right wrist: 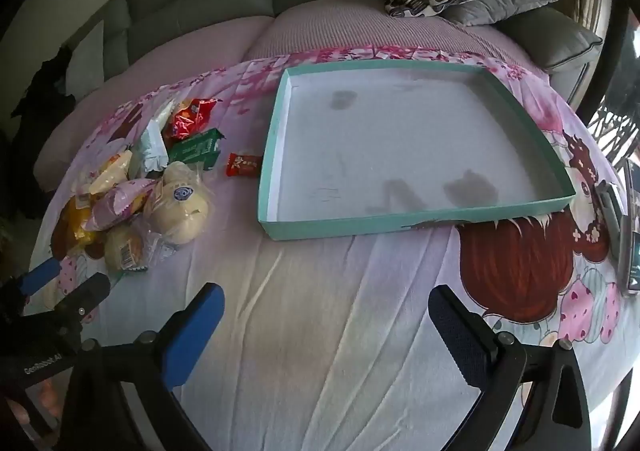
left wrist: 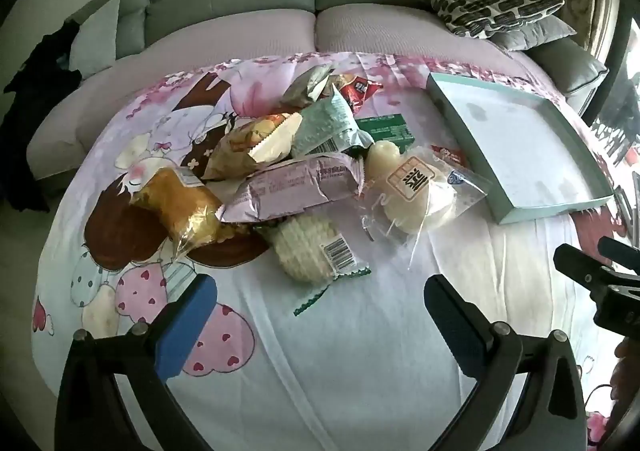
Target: Organize snacks
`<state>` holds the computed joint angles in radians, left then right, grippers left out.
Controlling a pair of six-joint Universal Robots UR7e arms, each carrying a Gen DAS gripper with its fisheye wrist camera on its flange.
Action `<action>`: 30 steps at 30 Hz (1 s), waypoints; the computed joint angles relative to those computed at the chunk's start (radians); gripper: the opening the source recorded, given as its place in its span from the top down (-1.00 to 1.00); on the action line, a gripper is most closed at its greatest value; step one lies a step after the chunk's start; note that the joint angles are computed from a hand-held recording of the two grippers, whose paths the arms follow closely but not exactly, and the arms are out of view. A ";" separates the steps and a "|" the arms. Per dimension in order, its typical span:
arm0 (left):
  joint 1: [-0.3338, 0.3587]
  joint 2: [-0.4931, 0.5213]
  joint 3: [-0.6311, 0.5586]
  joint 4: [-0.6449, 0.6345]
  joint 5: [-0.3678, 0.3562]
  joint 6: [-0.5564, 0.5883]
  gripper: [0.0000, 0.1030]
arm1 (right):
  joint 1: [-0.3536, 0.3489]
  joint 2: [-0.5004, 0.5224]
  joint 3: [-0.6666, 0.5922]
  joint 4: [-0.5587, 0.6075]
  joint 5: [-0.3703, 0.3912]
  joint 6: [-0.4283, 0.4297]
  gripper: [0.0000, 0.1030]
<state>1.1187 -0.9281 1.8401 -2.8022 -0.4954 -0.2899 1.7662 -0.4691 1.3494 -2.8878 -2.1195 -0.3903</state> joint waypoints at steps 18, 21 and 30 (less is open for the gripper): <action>0.004 0.001 -0.015 0.054 -0.022 -0.054 -1.00 | -0.004 -0.007 -0.009 0.023 0.010 0.019 -1.00; 0.003 -0.001 -0.015 0.057 -0.023 -0.056 -1.00 | -0.003 -0.005 -0.011 0.029 0.009 0.024 -1.00; 0.007 -0.009 -0.018 0.086 -0.026 -0.086 -1.00 | -0.003 -0.006 -0.013 0.035 0.002 0.034 -1.00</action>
<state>1.1254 -0.9368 1.8222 -2.7162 -0.5209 -0.3756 1.7629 -0.4754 1.3360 -2.8531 -2.1179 -0.3563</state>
